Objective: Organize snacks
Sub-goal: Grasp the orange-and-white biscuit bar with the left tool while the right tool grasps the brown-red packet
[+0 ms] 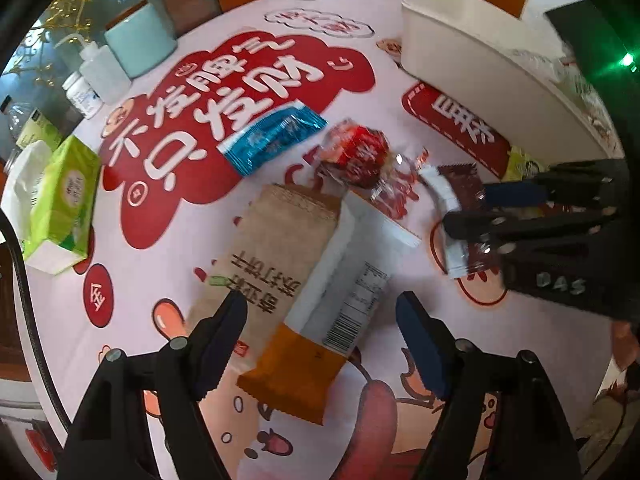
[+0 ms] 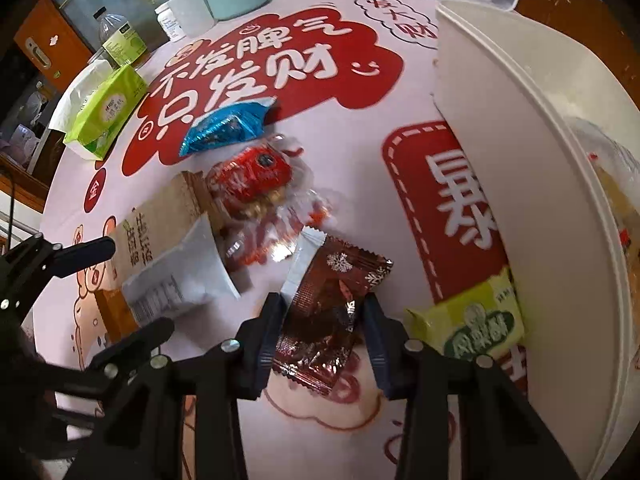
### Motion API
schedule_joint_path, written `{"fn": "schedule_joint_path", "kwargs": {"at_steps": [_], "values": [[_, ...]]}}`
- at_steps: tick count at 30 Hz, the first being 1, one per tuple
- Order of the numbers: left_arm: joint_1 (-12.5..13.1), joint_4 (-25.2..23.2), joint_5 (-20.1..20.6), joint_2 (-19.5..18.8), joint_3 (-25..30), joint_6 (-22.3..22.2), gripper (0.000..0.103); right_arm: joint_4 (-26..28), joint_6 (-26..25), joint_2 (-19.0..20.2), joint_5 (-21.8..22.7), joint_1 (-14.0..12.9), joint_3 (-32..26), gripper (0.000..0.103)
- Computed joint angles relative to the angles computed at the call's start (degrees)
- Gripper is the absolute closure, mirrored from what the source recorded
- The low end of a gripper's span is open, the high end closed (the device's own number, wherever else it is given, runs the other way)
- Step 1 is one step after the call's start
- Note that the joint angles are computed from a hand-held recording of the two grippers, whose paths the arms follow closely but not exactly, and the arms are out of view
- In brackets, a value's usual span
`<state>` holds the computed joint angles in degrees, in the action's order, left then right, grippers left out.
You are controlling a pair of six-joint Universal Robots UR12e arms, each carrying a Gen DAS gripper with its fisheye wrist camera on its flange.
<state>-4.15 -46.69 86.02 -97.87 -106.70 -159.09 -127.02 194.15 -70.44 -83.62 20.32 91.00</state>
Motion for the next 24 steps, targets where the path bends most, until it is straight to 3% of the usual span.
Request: {"fn": "schedule_joint_path", "kwargs": {"at_steps": [3, 5, 9, 12, 16, 17, 18, 24], "values": [[-0.6, -1.5, 0.6, -0.4, 0.2, 0.8, 0.039, 0.7, -0.1, -0.7, 0.2, -0.3, 0.7, 0.063], [-1.3, -1.4, 1.6, -0.5, 0.1, 1.6, 0.040, 0.9, -0.1, -1.4, 0.6, -0.6, 1.4, 0.063], [-1.6, -6.3, -1.3, -1.0, 1.4, 2.9, 0.053, 1.2, 0.0, -2.0, 1.3, -0.9, 2.2, 0.063], [-1.9, -6.4, -1.8, -1.3, 1.7, 2.4, 0.052, 0.8, -0.2, -2.2, 1.6, -1.0, 2.5, 0.063], [-2.3, -6.4, -1.1, -1.7, 2.2, 0.0, 0.051, 0.1, -0.5, -2.1, 1.0, -0.8, 2.6, 0.063], [-2.3, -6.3, -1.1, -1.7, 2.2, -0.7, 0.055, 0.0, -0.9, -2.1, 0.6, -0.7, 2.6, 0.063], [-2.4, -6.3, -1.3, -1.6, 2.2, -1.3, 0.064, -0.1, -1.1, -2.1, 0.4, -0.6, 2.6, 0.064], [-2.4, -6.9, -2.6, -0.5, 1.1, -8.4, 0.069, -0.4, -2.7, -2.6, 0.6, -0.5, 2.9, 0.065]]}}
